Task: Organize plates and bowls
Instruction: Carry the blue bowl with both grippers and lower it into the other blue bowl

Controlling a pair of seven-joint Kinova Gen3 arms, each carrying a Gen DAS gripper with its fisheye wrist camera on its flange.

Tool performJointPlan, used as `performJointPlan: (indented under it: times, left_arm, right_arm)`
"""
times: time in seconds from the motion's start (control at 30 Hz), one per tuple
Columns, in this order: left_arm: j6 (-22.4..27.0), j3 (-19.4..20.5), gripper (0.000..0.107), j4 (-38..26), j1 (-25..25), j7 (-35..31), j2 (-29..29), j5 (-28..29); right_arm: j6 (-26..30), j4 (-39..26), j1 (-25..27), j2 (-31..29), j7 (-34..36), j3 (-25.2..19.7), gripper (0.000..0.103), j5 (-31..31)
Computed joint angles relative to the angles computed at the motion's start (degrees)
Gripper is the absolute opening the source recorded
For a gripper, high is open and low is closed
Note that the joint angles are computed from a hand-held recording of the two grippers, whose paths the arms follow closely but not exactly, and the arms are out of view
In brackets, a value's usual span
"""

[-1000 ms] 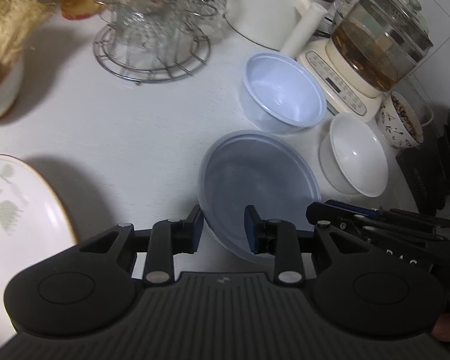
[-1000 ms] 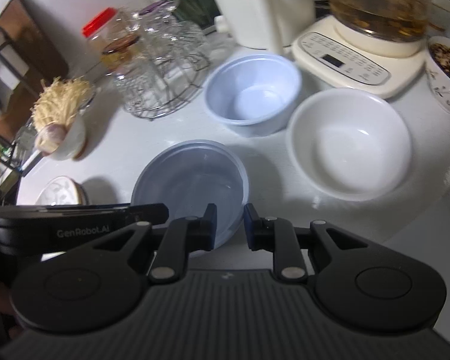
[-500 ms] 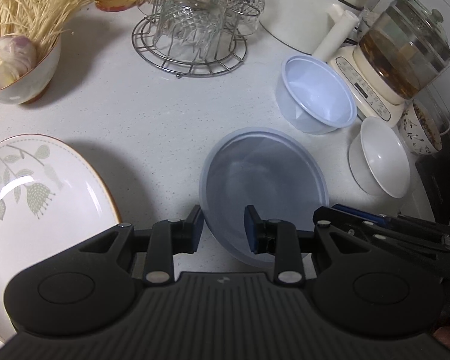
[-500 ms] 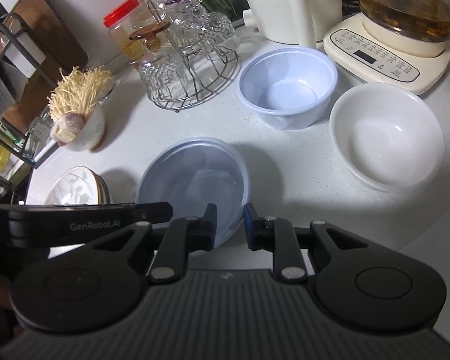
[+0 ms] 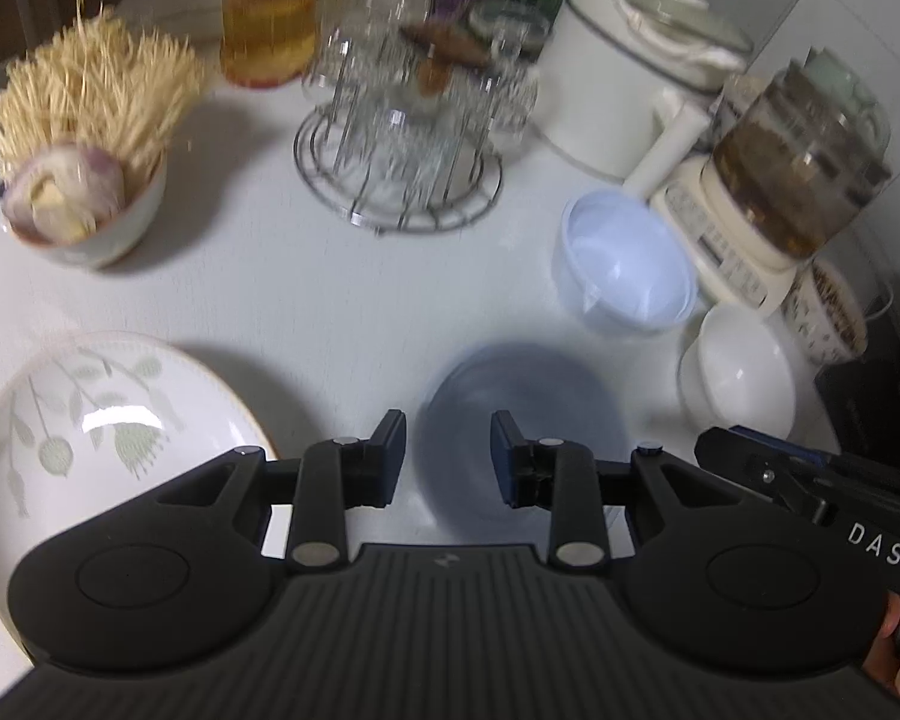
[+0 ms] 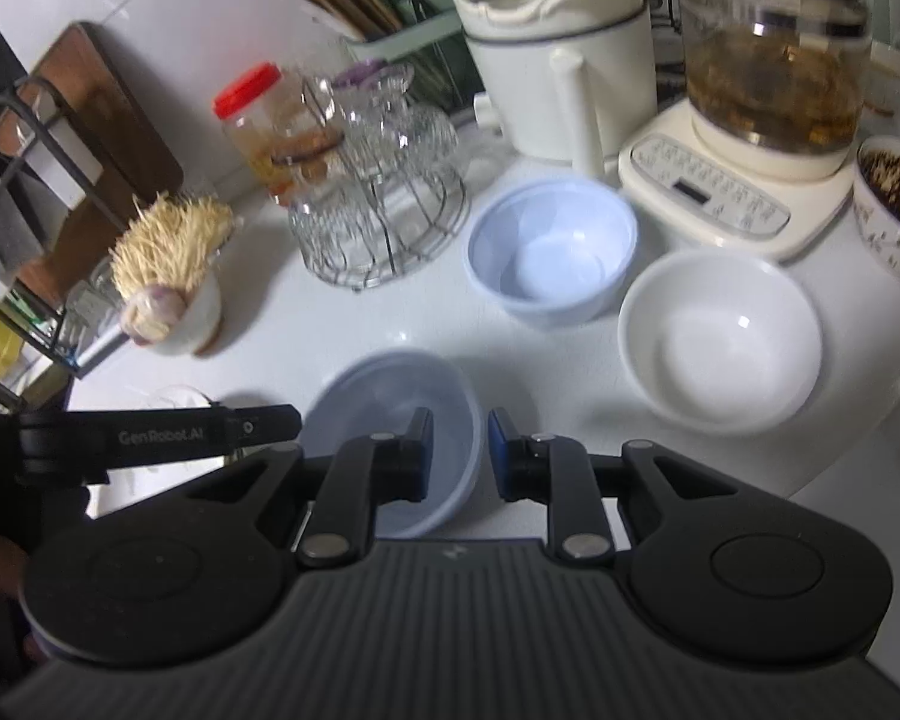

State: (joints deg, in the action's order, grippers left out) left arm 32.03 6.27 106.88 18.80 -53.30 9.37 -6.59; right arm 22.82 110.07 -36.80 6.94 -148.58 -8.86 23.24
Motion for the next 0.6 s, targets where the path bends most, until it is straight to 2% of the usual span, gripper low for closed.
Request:
performJointPlan:
  times: [0.17, 0.33, 0.47, 0.5, 0.57, 0.6]
  left_arm:
    - [-0.74, 0.95, 0.036, -2.83, -1.66, -4.16, 0.11, 3.35]
    - [-2.45, 1.50, 0.036, -5.87, -2.57, -7.85, 1.91, 6.90]
    - [-2.82, 0.70, 0.045, -8.89, -1.20, -7.66, 4.62, 7.11]
    - [-2.25, 0.45, 0.046, -9.95, -0.60, -7.08, 5.50, 6.78]
    - [-1.81, 0.68, 0.050, -11.49, -0.61, -7.22, 7.08, 7.63]
    - [-1.27, 0.55, 0.051, -12.36, -0.31, -6.99, 7.80, 7.65]
  right_arm:
    - [3.80, -2.93, -0.47, -0.70, -3.57, 0.83, 0.024, 4.96]
    - [6.75, -6.00, 1.59, -0.30, -4.67, 1.12, 0.024, 5.57]
    - [7.03, -7.15, 3.66, 0.21, -3.62, 1.60, 0.026, 5.20]
    - [6.81, -7.37, 4.54, 0.35, -2.20, 1.57, 0.028, 4.07]
    - [5.62, -7.49, 6.69, 0.60, 1.55, 1.41, 0.050, 0.29]
    - [4.74, -7.38, 7.66, 0.82, 3.20, 1.48, 0.052, -1.40]
